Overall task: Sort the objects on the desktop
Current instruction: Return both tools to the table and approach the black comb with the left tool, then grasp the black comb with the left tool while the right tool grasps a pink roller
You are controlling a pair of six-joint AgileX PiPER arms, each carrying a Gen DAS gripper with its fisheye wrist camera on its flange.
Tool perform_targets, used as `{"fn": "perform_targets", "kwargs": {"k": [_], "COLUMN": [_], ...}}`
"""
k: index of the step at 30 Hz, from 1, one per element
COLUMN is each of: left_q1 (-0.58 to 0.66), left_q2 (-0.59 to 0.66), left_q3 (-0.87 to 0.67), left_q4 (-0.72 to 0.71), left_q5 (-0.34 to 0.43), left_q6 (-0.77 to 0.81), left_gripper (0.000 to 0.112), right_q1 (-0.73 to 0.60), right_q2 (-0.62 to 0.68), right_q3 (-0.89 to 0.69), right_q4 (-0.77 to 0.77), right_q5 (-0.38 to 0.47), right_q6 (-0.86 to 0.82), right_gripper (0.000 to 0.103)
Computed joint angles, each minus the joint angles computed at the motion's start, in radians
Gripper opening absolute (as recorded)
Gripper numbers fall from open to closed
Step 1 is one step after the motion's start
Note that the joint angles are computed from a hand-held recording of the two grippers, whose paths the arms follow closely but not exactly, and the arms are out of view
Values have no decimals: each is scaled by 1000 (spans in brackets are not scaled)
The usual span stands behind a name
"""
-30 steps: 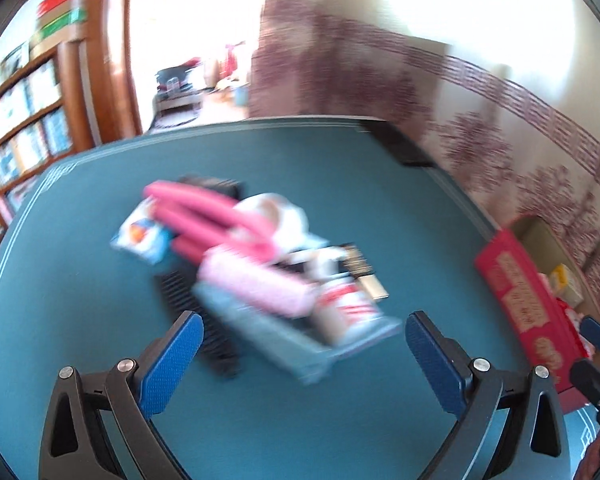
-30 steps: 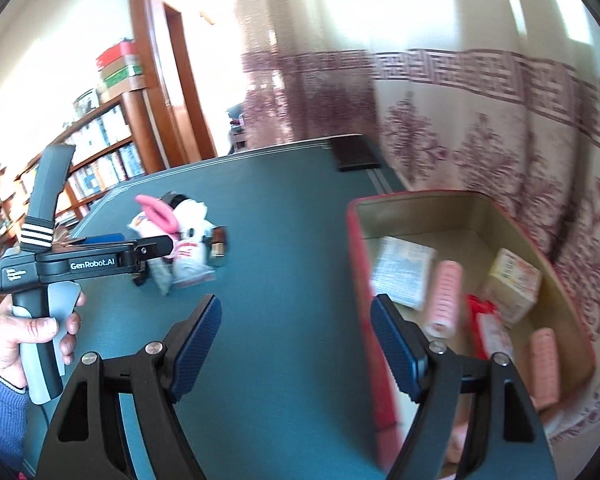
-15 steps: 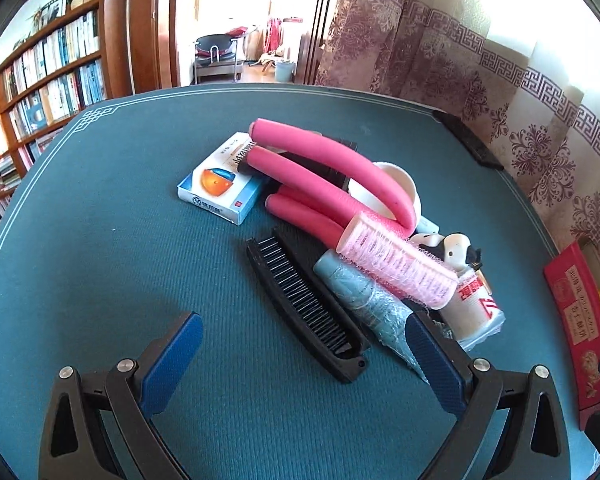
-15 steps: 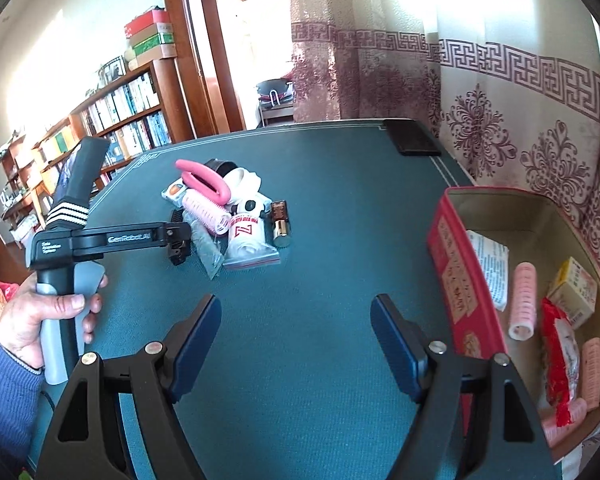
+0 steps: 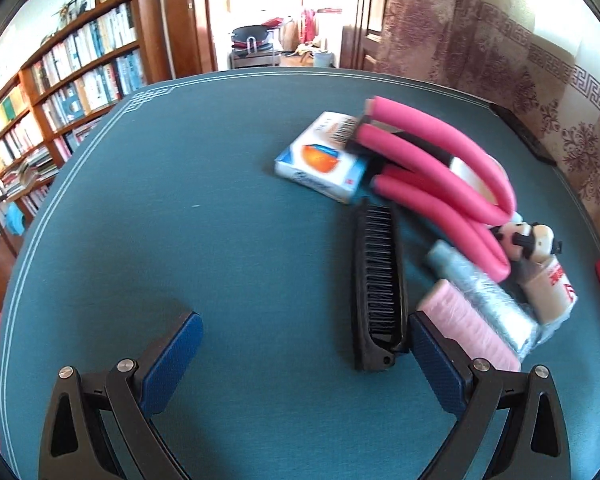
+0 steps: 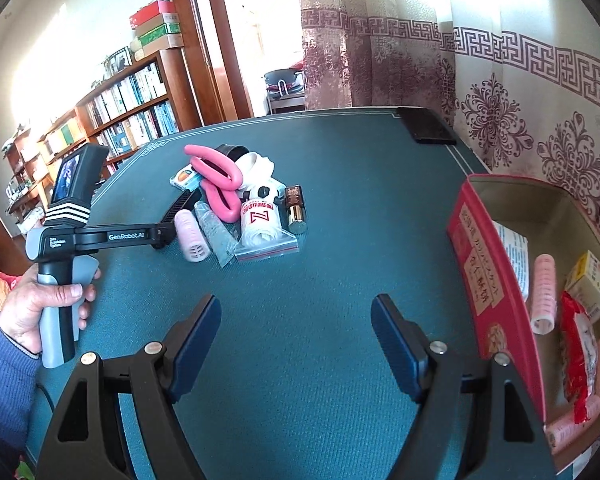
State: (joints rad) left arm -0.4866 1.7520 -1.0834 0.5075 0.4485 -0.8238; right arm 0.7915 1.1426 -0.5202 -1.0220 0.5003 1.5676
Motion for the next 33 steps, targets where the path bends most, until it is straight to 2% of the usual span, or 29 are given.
{"fn": "perform_targets", "kwargs": {"k": [10,14,15,16,17,18,21,24,27,30,33], "left_q1": [17,31,35,30,21,18,27,58,75,100,113], "left_q2": [30,76,85,102,114,115,102,50,-11,-53,-88], "left_q3": [-25,-89,-101,-123,-149,-151,-150,-76,14,79,124], "left_q4": [20,-79,-98,-77,-37,-36,-133,-281,-303,-378,-401], "left_q5": [-32,-62,-66,-58,-30,-41,-46,-95,-133,-166,-182], "left_q6": [26,145,169,153,137,157,283,408,411,473,494], "left_gripper": [102,100,88,82,69,54,33,29,28,28,28], "right_q1": [30,35,37,37,38,39,57,39,3,-34,-38], "right_q2": [21,24,28,35,42,50,80,125,185,274,360], "right_q3": [1,1,-1,-6,-11,-18,-47,-88,-132,-209,-299], "right_q4": [-2,8,10,14,15,16,2,6,51,195,362], "right_q5": [-2,-6,-8,-10,-13,-17,-19,-83,-166,-236,-243], "right_q6": [26,16,14,10,5,-1,-5,-44,-104,-252,-431], "right_gripper": [81,81,81,81,81,81,81,81,81,79,72]}}
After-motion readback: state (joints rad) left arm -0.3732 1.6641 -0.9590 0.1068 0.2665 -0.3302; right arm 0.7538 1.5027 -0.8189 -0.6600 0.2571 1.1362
